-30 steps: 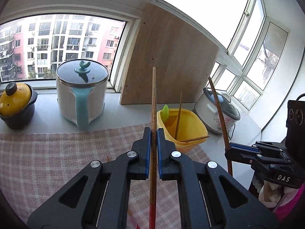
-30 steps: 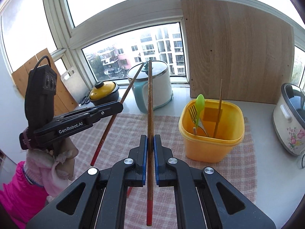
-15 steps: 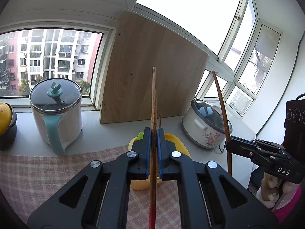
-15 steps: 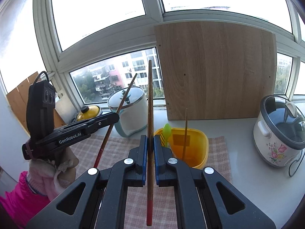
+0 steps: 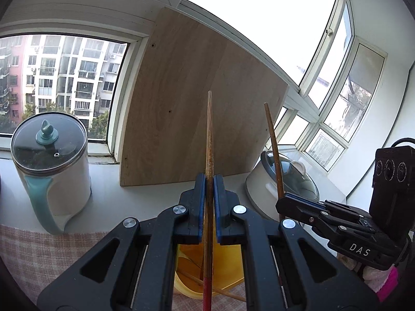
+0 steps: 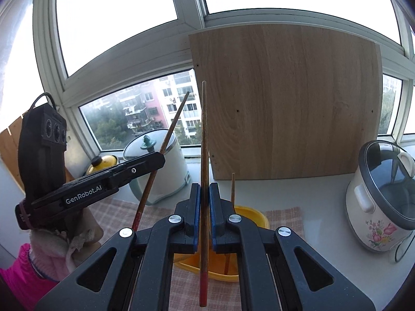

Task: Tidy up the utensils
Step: 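Carry both held chopsticks up and over the yellow container, then drop the chopsticks into the container by opening both tools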

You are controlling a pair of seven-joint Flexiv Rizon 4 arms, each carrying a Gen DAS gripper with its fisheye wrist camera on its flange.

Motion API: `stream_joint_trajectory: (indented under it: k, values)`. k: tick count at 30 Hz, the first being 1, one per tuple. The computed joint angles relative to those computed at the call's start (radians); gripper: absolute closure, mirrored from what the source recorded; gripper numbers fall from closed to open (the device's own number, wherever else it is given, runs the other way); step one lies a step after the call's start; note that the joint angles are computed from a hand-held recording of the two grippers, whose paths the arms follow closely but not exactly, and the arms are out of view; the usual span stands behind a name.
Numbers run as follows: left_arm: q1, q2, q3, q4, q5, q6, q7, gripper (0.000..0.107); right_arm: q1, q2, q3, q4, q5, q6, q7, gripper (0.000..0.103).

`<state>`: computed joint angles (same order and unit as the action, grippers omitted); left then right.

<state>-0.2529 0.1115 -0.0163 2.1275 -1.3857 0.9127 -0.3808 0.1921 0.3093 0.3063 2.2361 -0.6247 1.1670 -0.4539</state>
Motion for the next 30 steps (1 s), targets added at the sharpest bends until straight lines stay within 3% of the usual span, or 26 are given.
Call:
stream_joint_trajectory:
  k: [15,21,30]
  values:
    - [-0.026,-0.077,-0.043,-0.022,-0.104,0.067,0.047,0.102,-0.084,-0.077,-0.038,0.036,-0.119,0.164,0.057,0.098]
    - [-0.033,-0.090,-0.049,-0.023,-0.130,0.086,0.069,0.102,-0.130,-0.113,-0.039,0.043,-0.252,0.229,0.145,0.098]
    - [-0.038,-0.098,-0.054,-0.020,-0.149,0.100,0.081,0.102,-0.154,-0.107,-0.052,0.078,-0.348,0.278,0.204,0.098]
